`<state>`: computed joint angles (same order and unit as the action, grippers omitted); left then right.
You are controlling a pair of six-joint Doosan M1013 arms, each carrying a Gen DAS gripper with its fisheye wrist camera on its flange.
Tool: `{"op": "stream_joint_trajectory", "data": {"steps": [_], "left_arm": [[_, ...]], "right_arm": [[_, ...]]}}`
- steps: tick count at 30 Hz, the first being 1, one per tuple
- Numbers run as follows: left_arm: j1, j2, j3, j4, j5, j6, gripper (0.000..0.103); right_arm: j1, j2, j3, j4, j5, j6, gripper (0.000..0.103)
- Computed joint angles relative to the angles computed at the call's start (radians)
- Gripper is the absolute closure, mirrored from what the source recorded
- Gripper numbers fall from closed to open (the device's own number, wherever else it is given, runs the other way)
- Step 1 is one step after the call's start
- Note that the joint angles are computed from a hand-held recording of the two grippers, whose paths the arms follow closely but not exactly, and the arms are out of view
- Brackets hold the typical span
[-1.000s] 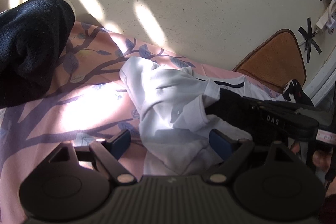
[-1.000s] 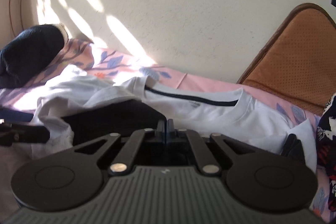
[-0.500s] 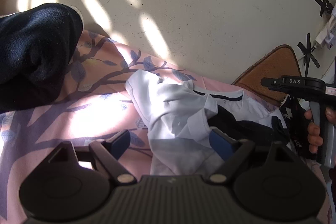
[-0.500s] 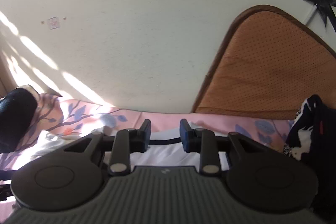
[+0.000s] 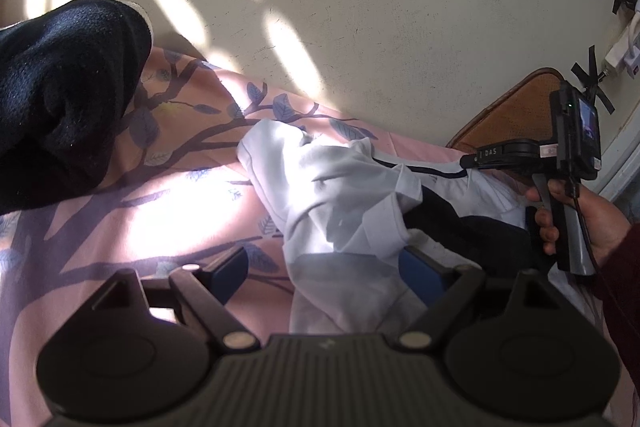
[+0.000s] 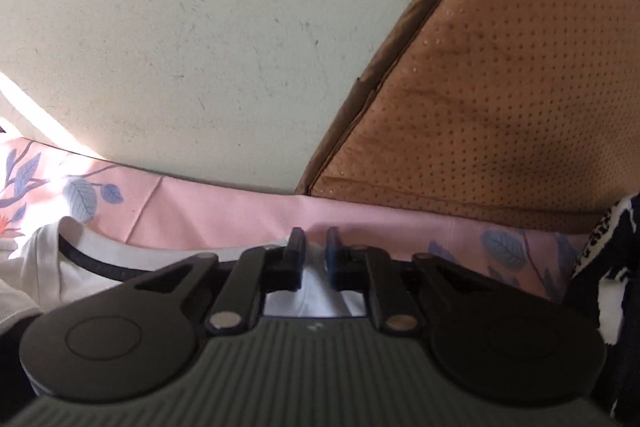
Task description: Fold small clothes
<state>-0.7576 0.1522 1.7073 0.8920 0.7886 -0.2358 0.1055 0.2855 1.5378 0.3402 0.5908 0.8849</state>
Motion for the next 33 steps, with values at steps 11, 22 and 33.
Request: {"op": "stream_joint_trajectory", "data": {"steps": [11,22,33], "left_arm": [[-0.019,-0.043,0.042,0.15,0.067,-0.173,0.016],[-0.111,-0.128,0.122,0.385,0.133,-0.457,0.009],[-0.244,-0.152,0.186,0.337,0.089,-0.478,0.009]], "right_arm": [[-0.3,-0.303,0.264,0.824,0.23,-0.699,0.092],[-0.632,-0.471,0.54,0.75,0.447,-0.699,0.091],[-0.401,-0.261,0.266,0.769,0.555,-0.41,0.041]]}}
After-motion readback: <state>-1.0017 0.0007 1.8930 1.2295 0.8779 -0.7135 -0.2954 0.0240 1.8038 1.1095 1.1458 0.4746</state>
